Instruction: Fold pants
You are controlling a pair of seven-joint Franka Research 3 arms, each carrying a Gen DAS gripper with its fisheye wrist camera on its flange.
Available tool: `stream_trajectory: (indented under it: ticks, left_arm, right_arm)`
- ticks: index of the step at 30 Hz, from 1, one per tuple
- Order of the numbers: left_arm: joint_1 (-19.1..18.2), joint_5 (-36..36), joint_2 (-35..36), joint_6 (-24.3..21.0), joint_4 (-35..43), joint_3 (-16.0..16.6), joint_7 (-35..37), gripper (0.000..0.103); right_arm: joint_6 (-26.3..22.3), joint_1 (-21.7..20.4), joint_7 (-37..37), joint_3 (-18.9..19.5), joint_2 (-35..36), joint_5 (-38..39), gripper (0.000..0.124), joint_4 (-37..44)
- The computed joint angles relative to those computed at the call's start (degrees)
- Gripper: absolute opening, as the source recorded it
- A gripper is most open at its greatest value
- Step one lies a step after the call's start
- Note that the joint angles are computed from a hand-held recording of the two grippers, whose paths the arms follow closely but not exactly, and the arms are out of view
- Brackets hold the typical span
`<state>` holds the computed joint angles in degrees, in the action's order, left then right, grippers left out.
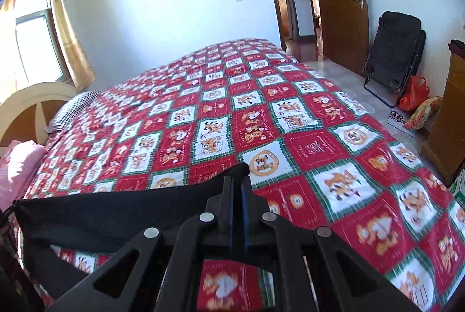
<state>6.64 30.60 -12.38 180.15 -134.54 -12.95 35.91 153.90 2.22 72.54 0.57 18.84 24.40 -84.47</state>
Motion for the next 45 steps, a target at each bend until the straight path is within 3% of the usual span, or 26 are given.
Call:
stream_trajectory:
  ticks: [6,11,18,23,24,26,29,31,37,42,45]
  left_arm:
    - [5.73,0.62,-6.93,5.98,-7.74,-5.11,-3.42,0.013]
    - [5.52,-2.81,-12.06,9.69,-14.87,-6.55,-1.78,0.013]
    - [5.0,-7.96,-16.86,10.14,-22.44,-9.84,0.86,0.015]
    - [6.16,-9.91,-19.32,8.27,-24.76,-12.92,2.8,0.028]
    - [6.73,-10.08,-20.3,7.87,-25.42,-13.79,2.9,0.035]
    - [7.67,-10.22,-22.81,5.92,-26.54,-15.34,2.49,0.052]
    - [4.5,-9.93,-26.55,4.02,-29.43,-12.23,2.49,0.06]
    - [4.08,-9.6,-29.63,1.83,-31.0,-12.02,1.82,0.071]
    - [0.9,-9.41,-39.04,-5.83,-35.39,-9.68,-3.38,0.071]
    - [-1.79,-7.73,-39.59,-5.09,-34.8,-10.15,-6.32,0.071]
    - [-1.48,-5.82,-37.5,-4.75,-32.65,-12.74,-7.01,0.071]
  right_arm:
    - [4.21,-2.45,-11.32,1.8,-11.36,12.59,0.004,-15.65]
    - [4.47,-1.2,-17.63,-0.81,-18.18,18.75,0.004,-25.06]
    - [3.68,0.09,-18.11,-3.72,-23.11,15.96,0.004,-34.12]
    - [1.52,0.2,-18.12,-4.64,-25.44,14.17,0.011,-37.08]
    - [0.96,0.13,-17.37,-4.81,-26.02,13.57,0.014,-37.44]
    - [2.59,-0.11,-14.82,-4.5,-27.69,11.08,0.032,-38.92]
    - [5.53,0.15,-11.9,-4.0,-30.52,8.27,0.041,-40.94]
    - [9.14,0.29,-9.05,-2.53,-32.88,4.32,0.041,-42.82]
    - [9.93,10.46,-17.54,-1.78,-35.9,4.49,0.041,-43.5]
    - [6.59,16.28,-21.28,3.6,-30.78,-0.66,0.042,-40.7]
    - [5.07,19.39,-22.93,5.77,-26.7,-1.67,0.042,-38.91]
